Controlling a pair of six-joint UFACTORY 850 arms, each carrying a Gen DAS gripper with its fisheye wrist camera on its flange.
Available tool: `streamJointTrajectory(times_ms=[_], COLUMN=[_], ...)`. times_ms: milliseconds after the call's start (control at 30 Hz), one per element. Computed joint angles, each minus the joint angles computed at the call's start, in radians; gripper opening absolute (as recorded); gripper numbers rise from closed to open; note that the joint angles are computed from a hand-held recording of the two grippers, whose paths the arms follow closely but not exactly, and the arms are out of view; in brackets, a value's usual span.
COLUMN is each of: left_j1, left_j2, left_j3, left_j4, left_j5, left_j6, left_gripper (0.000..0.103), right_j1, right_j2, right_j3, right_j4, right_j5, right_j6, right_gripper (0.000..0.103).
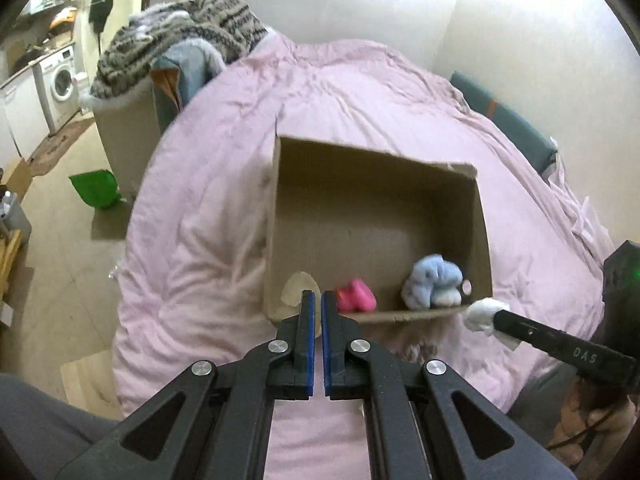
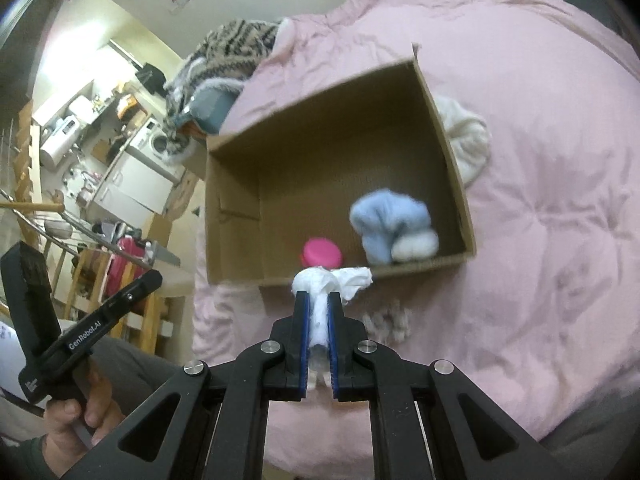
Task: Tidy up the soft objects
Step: 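Lower the white sock into the box and open the right tool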
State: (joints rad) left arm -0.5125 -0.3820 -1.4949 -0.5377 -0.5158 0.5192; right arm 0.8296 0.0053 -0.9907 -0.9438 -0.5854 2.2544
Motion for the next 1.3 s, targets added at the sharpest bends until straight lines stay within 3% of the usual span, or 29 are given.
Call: streamJointTrajectory(times_ms=[333, 467, 533, 733, 900, 1300], left_j1=[-0.028, -0.041, -0.058, -0.064, -0.079, -0.075], left_j2=[-0.102, -0.129, -0.136, -0.169, -0.156, -0.16], left_j3=[-0.136, -0.137, -0.123, -0.128, -0.093, -0.092], left_j4=[0.057, -0.009, 0.041, 0.124, 0.27, 0.227], left_j5=[0.035, 0.042, 0.084, 0.068, 0.132, 0.12], left_j6=[-0.006, 0.071, 0.048, -0.044, -0.15, -0.126], left_gripper=[0.003, 0.003, 0.003, 0.003, 0.003, 0.003], right_j1=[-0.091, -0.106, -0.117, -0.122, -0.123, -0.141], right_j2=[-0.03, -0.057, -0.073, -0.092, -0.115, -0.148], right_j3=[-0.041, -0.036, -0.039, -0.04, -0.059, -0.083], right_j4=[-0.032, -0.022, 0.027, 0.082, 0.144, 0.208], right_j5=[0.016, 0.039, 0.057, 0.077, 0.062, 0.081], right_j6=[-0.115, -0.132, -0.177, -0.228, -0.308, -0.381], right_gripper=[0.01, 0.01, 0.01, 0.01, 0.01, 0.01])
